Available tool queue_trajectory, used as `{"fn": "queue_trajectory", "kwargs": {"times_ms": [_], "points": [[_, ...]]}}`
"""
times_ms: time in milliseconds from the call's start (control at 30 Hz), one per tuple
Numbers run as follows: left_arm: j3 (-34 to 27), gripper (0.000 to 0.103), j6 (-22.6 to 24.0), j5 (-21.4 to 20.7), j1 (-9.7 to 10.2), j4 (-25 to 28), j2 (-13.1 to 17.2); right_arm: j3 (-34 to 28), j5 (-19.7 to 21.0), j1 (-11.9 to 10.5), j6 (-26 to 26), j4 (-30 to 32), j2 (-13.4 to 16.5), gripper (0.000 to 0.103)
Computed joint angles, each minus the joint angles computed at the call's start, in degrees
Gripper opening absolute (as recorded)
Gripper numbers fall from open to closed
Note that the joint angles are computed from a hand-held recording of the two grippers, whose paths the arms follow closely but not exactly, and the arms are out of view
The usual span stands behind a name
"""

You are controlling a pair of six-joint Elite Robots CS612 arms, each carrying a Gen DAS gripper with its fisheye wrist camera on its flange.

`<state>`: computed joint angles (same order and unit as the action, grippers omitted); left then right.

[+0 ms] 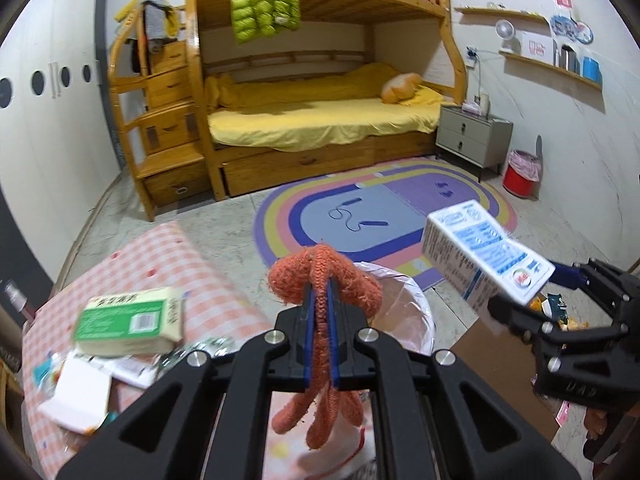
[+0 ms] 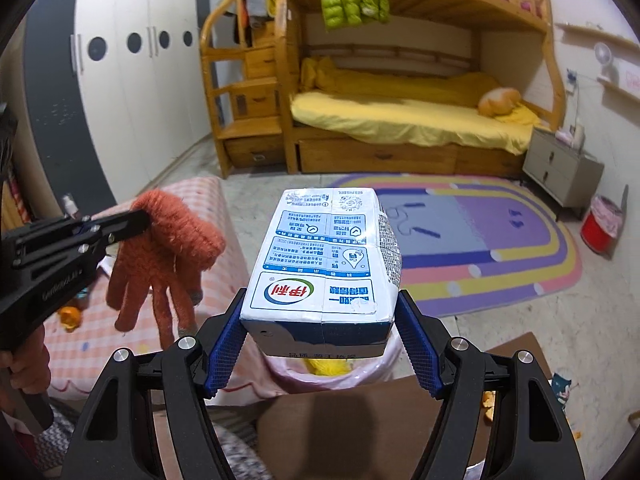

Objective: Collect trash
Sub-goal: 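Carry the carton and glove over the wastebasket and release both grippers, then move both grippers back toward the table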

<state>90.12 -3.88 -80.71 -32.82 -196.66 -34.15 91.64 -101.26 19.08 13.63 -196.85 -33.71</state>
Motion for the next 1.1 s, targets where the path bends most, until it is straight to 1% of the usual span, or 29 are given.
{"fn": "queue_trajectory", "kwargs": {"times_ms": [100,233,267,300,333,367,400,467,600,667,767,833,967,1033,1100], "points": [[-4.0,0.004,0.8,-0.8,0.11,3.3,1.8,-1.6,0.4,-0.7,0.1,2.3,1.1,0.071],[-8.9,0.005,1.7,-2.1,0.47,7.5,4.2,-4.0,1.9,-1.7,0.7,4.8,2.7,0.072],[-9.6,0.008,1.8,-2.2,0.53,8.1,4.5,-4.9,2.6,-1.9,0.7,5.4,3.2,0.073],[-10.4,0.012,1.9,-2.1,0.61,9.0,5.0,-5.4,3.5,-2.2,0.6,5.6,3.6,0.075],[-11.4,0.030,1.7,-1.7,0.68,9.9,5.4,-6.0,4.2,-2.5,0.9,5.7,4.1,0.082],[-12.0,0.055,1.1,-1.6,0.79,10.5,5.7,-6.6,4.2,-2.7,1.7,5.8,4.6,0.085],[-12.2,0.059,0.3,-1.8,0.96,10.5,5.8,-6.9,4.0,-2.8,2.7,6.1,4.8,0.086],[-12.3,0.060,-1.0,-2.5,1.46,10.7,6.0,-6.5,4.4,-3.2,4.3,5.7,4.8,0.086],[-11.0,0.060,-3.4,-1.2,2.05,10.3,5.3,-5.0,4.2,-3.2,4.3,5.0,3.6,0.086],[-9.0,0.060,-4.6,0.2,2.24,8.7,4.2,-3.9,4.1,-2.9,3.9,3.9,2.6,0.086],[-4.3,0.060,-5.7,2.9,2.32,5.1,1.7,-2.9,4.5,-2.0,3.4,1.9,1.4,0.086],[-1.4,0.061,-6.1,5.6,2.12,3.5,0.2,-2.8,5.3,-1.7,2.7,0.9,1.0,0.086],[6.1,0.063,-8.6,9.9,2.10,-0.2,-3.8,-2.4,8.0,0.1,0.5,-1.5,-0.2,0.086],[9.8,0.064,-10.1,12.0,2.15,-1.6,-5.7,-2.5,9.2,0.8,-0.5,-2.0,-0.6,0.085],[13.2,0.065,-11.5,14.1,2.17,-3.4,-7.3,-2.8,10.4,2.0,-2.1,-1.8,-1.0,0.085]]}}
